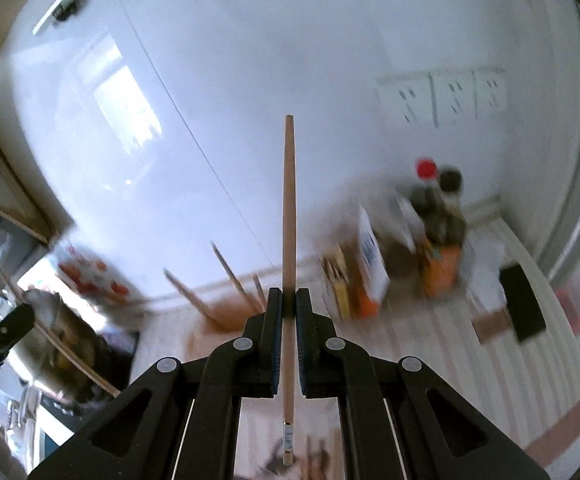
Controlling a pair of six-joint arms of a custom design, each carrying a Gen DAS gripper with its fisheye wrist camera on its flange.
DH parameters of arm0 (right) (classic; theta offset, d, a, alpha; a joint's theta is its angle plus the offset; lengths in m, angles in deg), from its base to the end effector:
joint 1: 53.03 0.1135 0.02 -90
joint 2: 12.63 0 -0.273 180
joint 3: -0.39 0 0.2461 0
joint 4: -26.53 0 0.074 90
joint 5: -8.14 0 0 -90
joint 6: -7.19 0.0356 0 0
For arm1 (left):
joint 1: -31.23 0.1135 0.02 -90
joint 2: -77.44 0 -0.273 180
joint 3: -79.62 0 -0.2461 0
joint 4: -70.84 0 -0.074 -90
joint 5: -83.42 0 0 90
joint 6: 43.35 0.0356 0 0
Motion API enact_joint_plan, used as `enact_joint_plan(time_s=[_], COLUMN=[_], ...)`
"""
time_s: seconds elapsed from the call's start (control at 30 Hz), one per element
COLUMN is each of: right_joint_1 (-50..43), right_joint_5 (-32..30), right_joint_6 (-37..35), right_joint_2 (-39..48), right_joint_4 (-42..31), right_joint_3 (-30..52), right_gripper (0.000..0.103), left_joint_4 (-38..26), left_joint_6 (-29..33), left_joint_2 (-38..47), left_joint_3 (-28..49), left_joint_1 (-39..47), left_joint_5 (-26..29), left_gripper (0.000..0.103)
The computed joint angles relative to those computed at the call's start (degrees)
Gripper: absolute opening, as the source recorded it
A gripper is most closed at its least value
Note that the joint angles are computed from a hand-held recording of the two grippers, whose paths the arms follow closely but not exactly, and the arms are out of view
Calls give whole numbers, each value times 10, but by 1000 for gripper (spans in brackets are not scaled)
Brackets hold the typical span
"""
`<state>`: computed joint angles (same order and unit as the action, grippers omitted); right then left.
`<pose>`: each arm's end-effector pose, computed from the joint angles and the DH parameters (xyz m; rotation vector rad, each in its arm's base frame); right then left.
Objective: Organize utensils
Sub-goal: 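Carry the chopstick into the pink holder with the left tool while the right tool carries its chopstick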
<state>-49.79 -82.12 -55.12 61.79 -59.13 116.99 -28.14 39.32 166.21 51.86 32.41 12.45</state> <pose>0.2082 0.0119 0.4663 0.4945 2.2932 0.2740 0.2119 -0.0072 0.5441 0.0258 2.1828 -0.4241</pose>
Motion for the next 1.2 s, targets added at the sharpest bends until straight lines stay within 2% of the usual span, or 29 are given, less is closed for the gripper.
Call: enact_joint_plan(time_s=[0.1, 0.2, 0.37, 0.53, 0.77, 0.9, 0.97, 1.03, 1.07, 1.1, 1.13, 1.17, 1.2], right_joint_1=[1, 7, 23, 38, 43, 42, 36, 26, 23, 14, 7, 2, -2], right_joint_5=[2, 6, 34, 57, 53, 30, 15, -6, -9, -17, -24, -26, -23], right_joint_6=[5, 15, 22, 15, -1, -25, -30, -38, -42, -49, -52, -55, -56], right_joint_2=[47, 89, 136, 163, 163, 157, 150, 142, 137, 129, 117, 108, 99], right_joint_4=[26, 59, 129, 190, 235, 218, 202, 174, 166, 158, 149, 141, 130], right_joint_3=[45, 73, 59, 18, -44, -51, -49, -39, -37, -36, -35, -36, -33], right_gripper=[7, 7, 7, 7, 7, 7, 7, 10, 17, 22, 32, 40, 42], left_joint_4=[-3, 16, 60, 108, 113, 70, 51, 49, 46, 46, 54, 67, 78], left_joint_6=[-8, -19, -25, -13, 15, 32, 46, 57, 62, 66, 68, 68, 71], left_joint_2=[54, 93, 147, 155, 153, 155, 150, 129, 119, 110, 95, 75, 56], left_joint_3=[74, 86, 66, -1, -62, -29, -11, -19, -23, -28, -46, -73, -100], left_joint_1=[-29, -55, -78, -96, -98, -89, -90, -88, -84, -80, -74, -68, -61], left_joint_5=[-32, -56, -78, -99, -91, -73, -84, -101, -111, -119, -126, -133, -135], left_gripper=[4, 4, 4, 4, 4, 9, 10, 18, 37, 64, 78, 79, 79])
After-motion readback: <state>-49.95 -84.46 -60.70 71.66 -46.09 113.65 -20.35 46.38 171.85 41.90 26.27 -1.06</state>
